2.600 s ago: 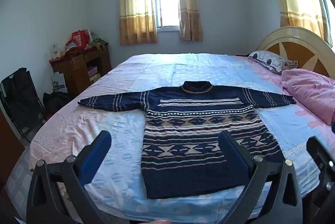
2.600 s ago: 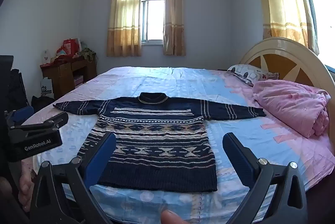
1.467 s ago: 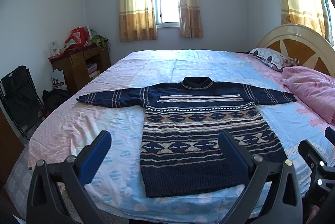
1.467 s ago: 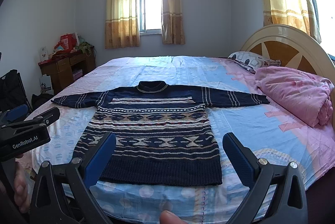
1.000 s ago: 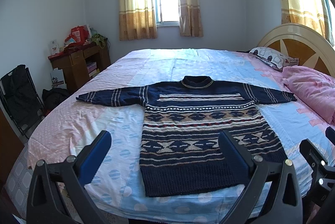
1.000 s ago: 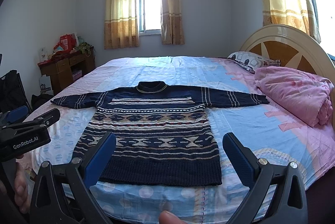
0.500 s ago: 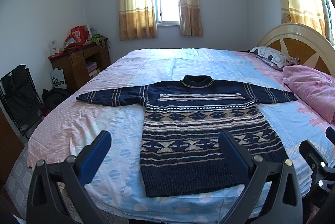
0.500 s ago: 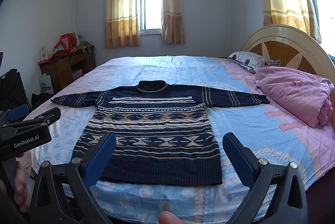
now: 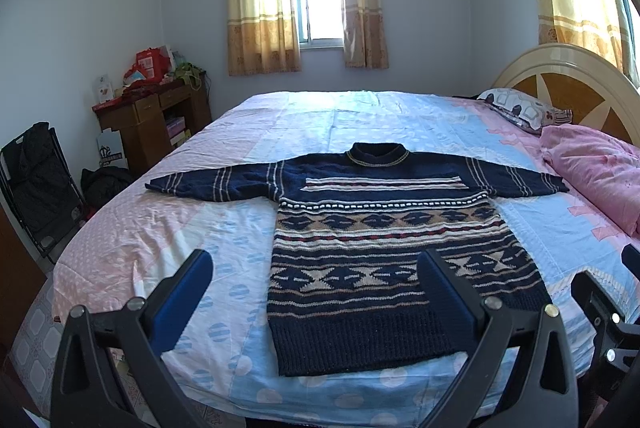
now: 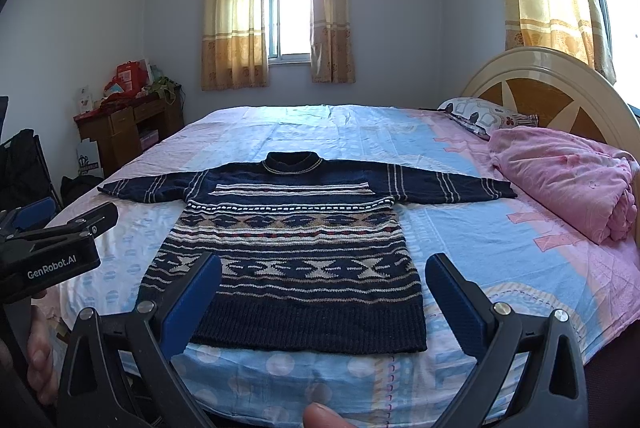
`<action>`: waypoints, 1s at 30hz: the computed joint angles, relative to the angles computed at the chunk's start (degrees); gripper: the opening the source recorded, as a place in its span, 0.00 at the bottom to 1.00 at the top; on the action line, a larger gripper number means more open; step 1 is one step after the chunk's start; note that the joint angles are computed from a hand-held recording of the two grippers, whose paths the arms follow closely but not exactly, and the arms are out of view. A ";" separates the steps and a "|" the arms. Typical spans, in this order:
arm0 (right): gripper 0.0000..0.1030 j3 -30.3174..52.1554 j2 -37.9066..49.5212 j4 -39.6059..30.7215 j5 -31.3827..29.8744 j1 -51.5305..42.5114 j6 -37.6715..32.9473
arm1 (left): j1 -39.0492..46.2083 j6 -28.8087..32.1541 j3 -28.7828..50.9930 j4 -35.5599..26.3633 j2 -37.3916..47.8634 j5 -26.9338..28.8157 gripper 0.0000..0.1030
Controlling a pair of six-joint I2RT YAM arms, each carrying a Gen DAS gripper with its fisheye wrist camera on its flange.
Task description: Fold small clothes
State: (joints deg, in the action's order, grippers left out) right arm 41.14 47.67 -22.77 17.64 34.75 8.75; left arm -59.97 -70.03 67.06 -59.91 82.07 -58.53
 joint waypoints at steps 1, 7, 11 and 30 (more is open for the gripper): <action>0.99 -0.17 0.09 0.15 0.44 0.62 0.15 | -0.03 -0.05 0.11 -0.08 0.04 0.02 1.00; 0.99 -0.07 0.22 0.12 0.52 0.74 0.22 | 0.00 -0.04 0.20 -0.19 0.11 0.03 1.00; 0.99 -0.44 0.19 0.05 0.66 1.27 0.41 | 0.08 -0.01 -0.41 0.22 -0.07 0.12 1.00; 0.99 -1.69 4.07 4.76 -4.53 -4.46 -1.53 | 5.91 7.33 -7.23 8.53 -0.36 1.25 1.00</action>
